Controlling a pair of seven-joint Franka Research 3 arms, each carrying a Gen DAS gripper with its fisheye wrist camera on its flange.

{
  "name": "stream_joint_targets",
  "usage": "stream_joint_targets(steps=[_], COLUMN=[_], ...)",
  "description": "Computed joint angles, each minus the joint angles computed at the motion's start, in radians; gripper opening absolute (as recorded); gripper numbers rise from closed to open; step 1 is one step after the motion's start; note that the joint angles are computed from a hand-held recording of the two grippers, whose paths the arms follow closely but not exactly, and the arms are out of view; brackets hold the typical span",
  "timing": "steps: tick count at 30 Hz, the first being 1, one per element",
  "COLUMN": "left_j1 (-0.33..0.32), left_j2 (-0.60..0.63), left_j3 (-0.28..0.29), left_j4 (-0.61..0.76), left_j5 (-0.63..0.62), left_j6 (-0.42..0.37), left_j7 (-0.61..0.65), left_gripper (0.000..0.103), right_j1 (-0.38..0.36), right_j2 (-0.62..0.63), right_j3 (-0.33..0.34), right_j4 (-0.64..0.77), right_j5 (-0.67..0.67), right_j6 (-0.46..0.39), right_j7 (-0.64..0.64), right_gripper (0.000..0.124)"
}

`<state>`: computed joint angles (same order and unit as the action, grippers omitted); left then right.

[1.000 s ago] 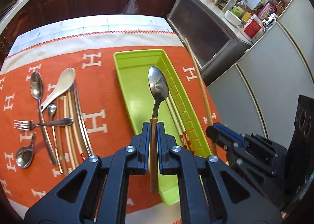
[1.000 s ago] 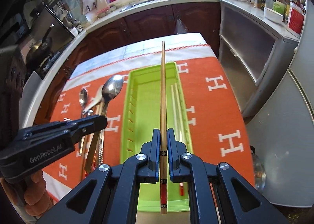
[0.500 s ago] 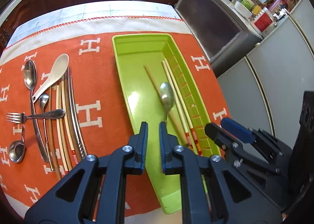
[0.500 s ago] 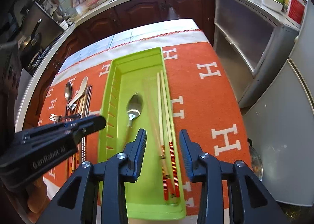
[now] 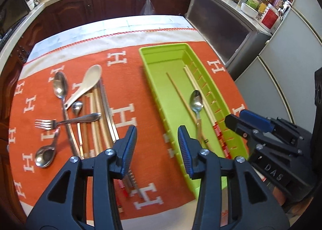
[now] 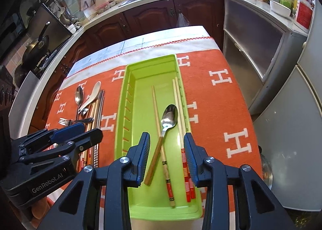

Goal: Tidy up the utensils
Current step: 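Move both open tools back over the utensil pile, then close the left tool on the large metal spoon while the right tool grasps a steel chopstick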

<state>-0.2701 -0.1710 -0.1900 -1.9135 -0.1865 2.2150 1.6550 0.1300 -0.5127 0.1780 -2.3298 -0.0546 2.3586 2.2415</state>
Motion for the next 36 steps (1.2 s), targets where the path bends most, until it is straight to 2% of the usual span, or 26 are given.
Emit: stream_joint_targets(steps=[11,18,27,33,36], left_j1=[0.048,0.105,0.197,0.243,0.26], left_j2=[-0.112,-0.148,-0.102,-0.049,-0.013], left_j3=[0.067,0.127,0.188,0.199,0.193], left_j4=[-0.099,-0.124,-0.094,-0.09,-0.085], left_j5=[-0.004,0.019,-0.009,-0.036,-0.054], left_j6=[0.006,-0.008,-0.018,0.002,0.002], left_j7=[0.06,0.13,0.23,0.32,0.351], left_gripper=[0.039,0.039,0.039,0.039,0.039], right_j1=[0.043,0.09,0.149,0.187,0.208], right_j2=[0.037,0.105,0.227,0.321,0.367], right_j3=[0.031,0.04,0.04,0.024,0.009], right_j4=[0.063,0.141,0.249,0.309,0.331], right_j5=[-0.002,-0.001,-0.011,-0.014,0.002], right_j6=[0.0,-0.008,-0.008,0.0,0.006], right_j7=[0.009,-0.018,-0.017,-0.004,-0.015], right_gripper=[0.035,0.035,0.035,0.035,0.026])
